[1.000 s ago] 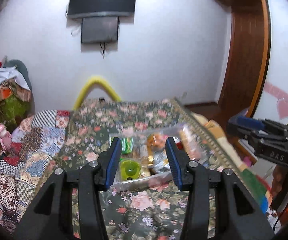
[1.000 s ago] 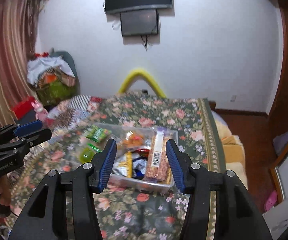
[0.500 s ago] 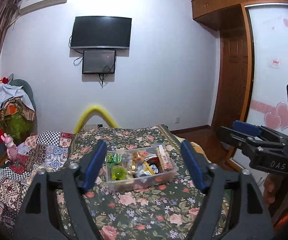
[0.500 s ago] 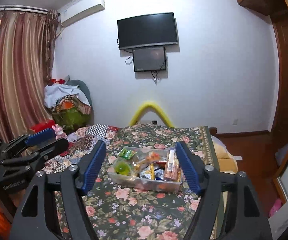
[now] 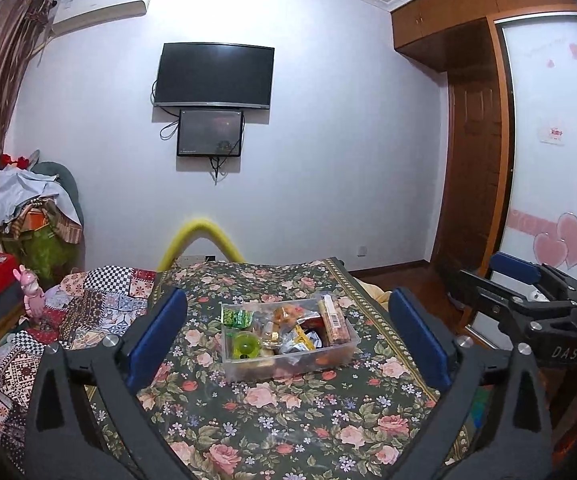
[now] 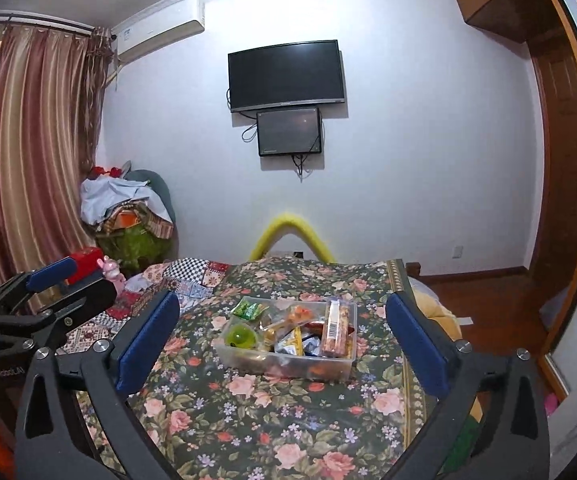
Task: Organize snacks
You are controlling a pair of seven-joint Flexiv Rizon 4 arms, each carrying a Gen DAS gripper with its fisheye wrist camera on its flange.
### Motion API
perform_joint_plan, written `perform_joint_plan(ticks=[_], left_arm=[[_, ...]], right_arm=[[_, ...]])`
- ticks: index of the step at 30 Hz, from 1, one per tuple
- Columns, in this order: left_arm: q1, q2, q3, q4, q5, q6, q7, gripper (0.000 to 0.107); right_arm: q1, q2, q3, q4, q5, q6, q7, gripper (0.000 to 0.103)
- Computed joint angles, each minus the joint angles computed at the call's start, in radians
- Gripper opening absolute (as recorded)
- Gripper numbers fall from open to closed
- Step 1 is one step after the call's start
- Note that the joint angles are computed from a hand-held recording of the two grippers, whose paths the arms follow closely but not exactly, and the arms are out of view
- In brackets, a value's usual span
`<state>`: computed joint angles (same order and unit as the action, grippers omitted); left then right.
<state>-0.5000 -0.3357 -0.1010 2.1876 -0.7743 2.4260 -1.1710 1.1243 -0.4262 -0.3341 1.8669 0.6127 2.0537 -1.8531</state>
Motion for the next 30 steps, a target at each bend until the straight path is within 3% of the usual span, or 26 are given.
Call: perform_joint_plan(ticks=[30], left_arm=[[-0.008,-0.009,-0.005,0.006,-0.035,0.009,-0.013,0.103]], right_arm=[[0.026,0.021,-0.013,0.009,0.042,-0.001,-0.048,0.103]])
